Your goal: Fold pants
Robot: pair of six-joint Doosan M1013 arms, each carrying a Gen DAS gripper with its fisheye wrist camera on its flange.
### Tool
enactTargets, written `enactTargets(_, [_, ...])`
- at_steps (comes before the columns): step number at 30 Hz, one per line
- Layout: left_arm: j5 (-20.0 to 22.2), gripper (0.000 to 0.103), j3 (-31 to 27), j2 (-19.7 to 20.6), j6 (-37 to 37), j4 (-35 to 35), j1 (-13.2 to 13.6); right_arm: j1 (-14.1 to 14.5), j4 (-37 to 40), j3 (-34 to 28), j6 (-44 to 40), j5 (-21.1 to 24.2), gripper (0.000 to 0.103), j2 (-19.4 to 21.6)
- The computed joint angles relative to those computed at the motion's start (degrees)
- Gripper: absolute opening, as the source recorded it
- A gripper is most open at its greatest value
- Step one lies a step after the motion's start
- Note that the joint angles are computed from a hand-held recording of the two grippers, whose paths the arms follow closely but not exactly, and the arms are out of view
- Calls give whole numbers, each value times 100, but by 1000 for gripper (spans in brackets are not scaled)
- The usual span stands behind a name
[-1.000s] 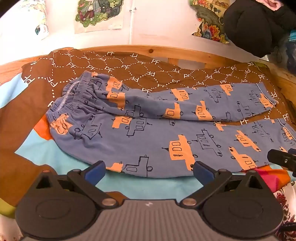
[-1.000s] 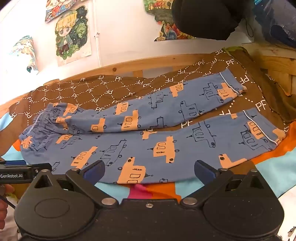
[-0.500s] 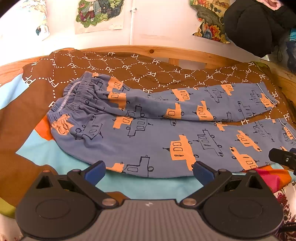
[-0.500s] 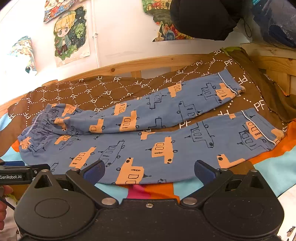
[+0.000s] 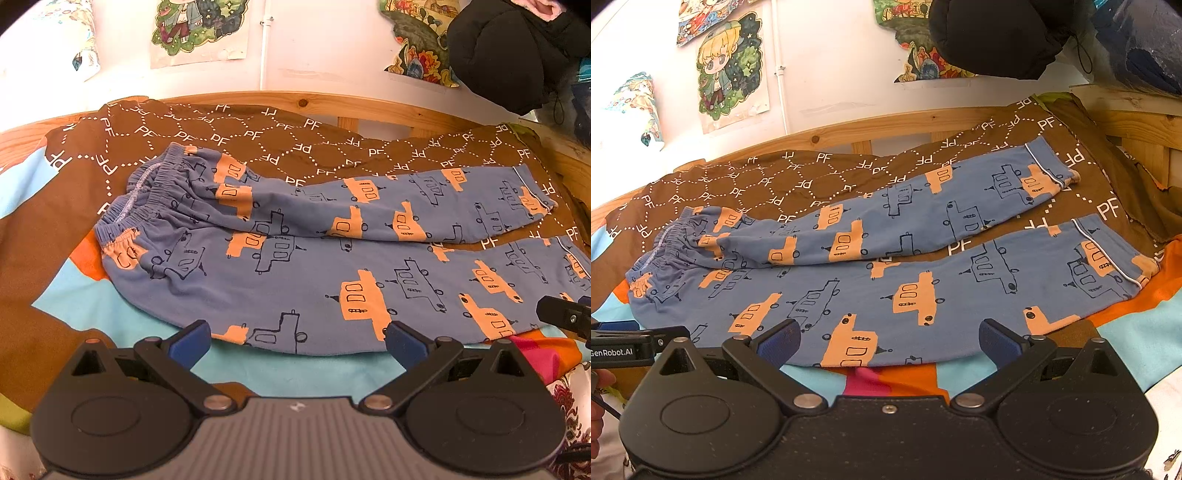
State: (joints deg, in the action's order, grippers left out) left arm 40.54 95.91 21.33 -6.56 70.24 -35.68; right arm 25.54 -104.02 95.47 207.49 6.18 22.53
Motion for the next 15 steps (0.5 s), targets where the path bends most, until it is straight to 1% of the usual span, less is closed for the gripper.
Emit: enactTargets(15, [4, 103, -9, 4, 19, -6, 3, -4, 29, 1, -24, -8, 102, 3])
